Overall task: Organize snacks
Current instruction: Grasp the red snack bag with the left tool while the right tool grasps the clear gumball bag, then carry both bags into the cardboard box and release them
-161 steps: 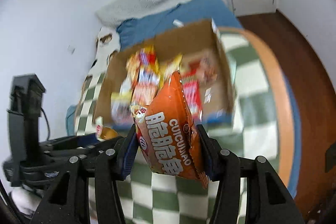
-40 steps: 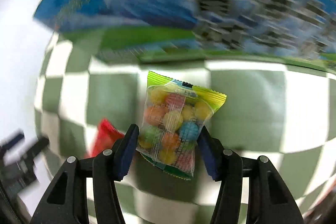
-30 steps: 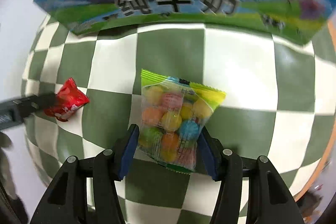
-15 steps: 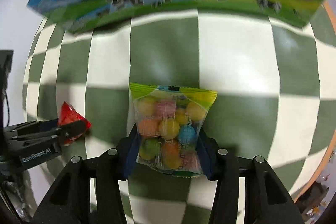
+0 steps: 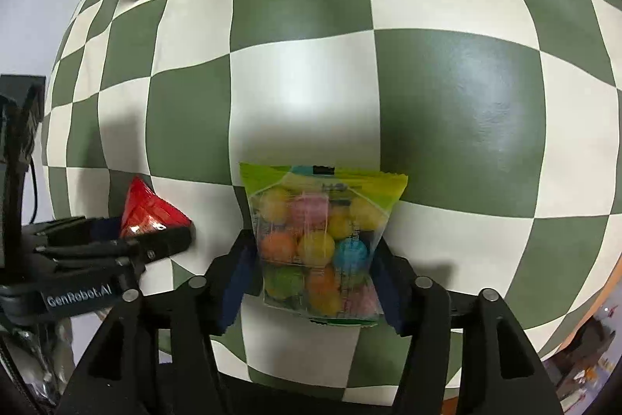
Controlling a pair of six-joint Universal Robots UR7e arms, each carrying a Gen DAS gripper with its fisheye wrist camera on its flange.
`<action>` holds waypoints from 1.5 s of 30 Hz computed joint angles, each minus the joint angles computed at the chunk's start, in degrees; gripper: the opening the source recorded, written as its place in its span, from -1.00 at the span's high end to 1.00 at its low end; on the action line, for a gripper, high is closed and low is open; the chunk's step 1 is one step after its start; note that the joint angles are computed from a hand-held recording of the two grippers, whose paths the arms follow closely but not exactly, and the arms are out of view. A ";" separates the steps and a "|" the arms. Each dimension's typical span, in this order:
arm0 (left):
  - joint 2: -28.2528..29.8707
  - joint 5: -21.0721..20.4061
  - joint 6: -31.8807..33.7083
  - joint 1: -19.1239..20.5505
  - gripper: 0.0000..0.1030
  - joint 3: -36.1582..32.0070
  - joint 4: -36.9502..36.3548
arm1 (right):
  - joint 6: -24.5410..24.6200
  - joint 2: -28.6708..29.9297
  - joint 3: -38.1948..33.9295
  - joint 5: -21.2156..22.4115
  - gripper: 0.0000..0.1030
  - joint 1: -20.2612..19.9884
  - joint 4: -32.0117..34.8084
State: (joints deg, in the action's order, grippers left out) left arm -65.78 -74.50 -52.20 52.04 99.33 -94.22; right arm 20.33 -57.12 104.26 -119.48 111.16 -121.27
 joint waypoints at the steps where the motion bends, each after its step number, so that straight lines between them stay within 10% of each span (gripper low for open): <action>1: 0.11 -0.15 0.19 0.04 -0.15 -0.16 0.07 | -0.02 0.04 -0.09 0.16 -0.22 0.02 -0.03; 22: -1.70 5.61 1.97 -6.21 0.26 -4.56 1.03 | -2.65 -7.34 1.46 1.94 -0.01 -0.10 -4.24; 31: 11.24 6.27 13.11 -7.71 0.26 -28.93 -0.81 | -6.37 -9.42 -14.28 1.12 -0.01 3.91 -1.55; 41: 35.10 9.81 17.72 -2.31 0.25 -68.08 17.21 | -11.56 4.72 -40.82 -5.44 -0.02 0.12 7.53; 43: 37.39 10.88 16.12 -1.59 0.21 -71.87 20.65 | -10.23 7.06 -44.80 -6.15 -0.10 -1.05 11.50; 45: 38.82 12.05 14.30 -1.03 -0.06 -74.14 23.43 | -8.83 8.13 -46.02 -8.05 -0.77 -1.51 13.25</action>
State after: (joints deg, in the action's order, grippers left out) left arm -26.96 -62.45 -37.90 51.01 25.19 -70.79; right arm 11.50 -48.98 58.24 -127.53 109.65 -108.01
